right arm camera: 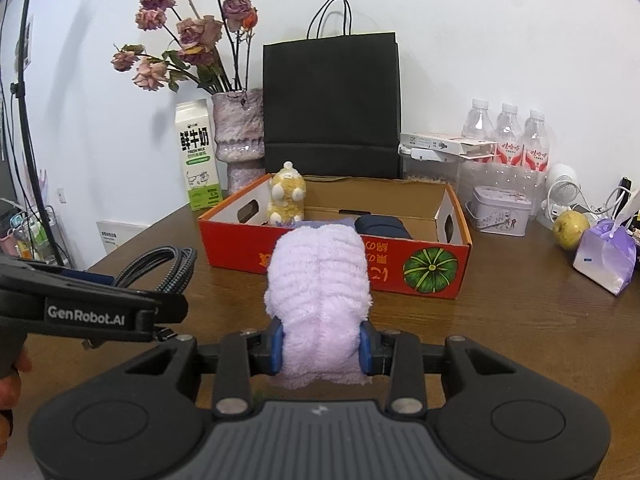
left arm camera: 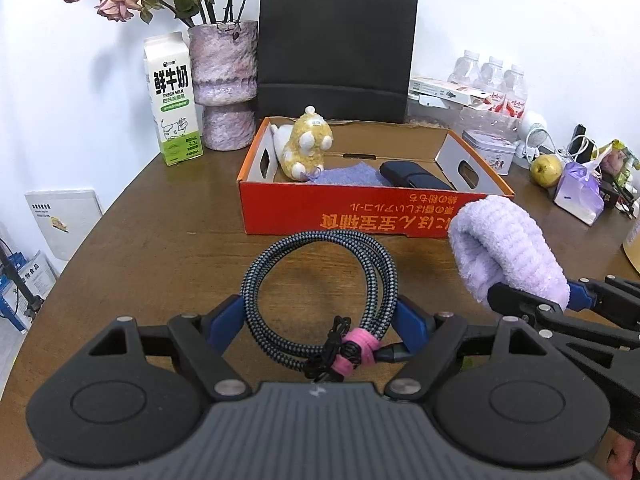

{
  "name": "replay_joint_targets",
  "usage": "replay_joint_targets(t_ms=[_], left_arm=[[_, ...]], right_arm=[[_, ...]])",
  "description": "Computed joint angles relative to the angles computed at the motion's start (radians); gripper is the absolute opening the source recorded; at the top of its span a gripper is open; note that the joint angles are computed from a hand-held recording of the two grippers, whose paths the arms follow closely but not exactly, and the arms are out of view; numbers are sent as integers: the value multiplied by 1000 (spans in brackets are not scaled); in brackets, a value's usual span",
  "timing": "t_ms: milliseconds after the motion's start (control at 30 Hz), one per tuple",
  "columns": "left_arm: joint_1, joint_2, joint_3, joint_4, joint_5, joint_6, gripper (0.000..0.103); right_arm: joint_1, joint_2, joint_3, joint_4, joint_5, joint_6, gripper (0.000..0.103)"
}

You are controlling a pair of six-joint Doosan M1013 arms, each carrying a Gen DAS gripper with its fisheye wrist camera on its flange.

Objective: Organize objects
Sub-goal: 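Carry the cable and pink towel toward the red box with both tools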

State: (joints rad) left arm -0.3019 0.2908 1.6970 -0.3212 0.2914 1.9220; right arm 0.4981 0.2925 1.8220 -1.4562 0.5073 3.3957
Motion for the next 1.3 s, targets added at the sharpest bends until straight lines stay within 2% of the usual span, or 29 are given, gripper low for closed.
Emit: replay_joint_targets(t_ms=[433, 867, 1167, 1300], left_arm=[[-7, 61, -88, 26, 34, -41, 80], [-16, 125, -192, -12, 42, -30, 80], [-16, 178, -268, -83, 24, 8, 80], [-16, 204, -300, -153, 9, 76, 80]], right_arm=[[-58, 28, -50, 27, -29, -46, 33], [-111, 66, -116, 60, -49, -115, 33], [-144, 103, -180, 122, -51, -214, 33], [-160, 120, -209, 156, -53, -263, 33]])
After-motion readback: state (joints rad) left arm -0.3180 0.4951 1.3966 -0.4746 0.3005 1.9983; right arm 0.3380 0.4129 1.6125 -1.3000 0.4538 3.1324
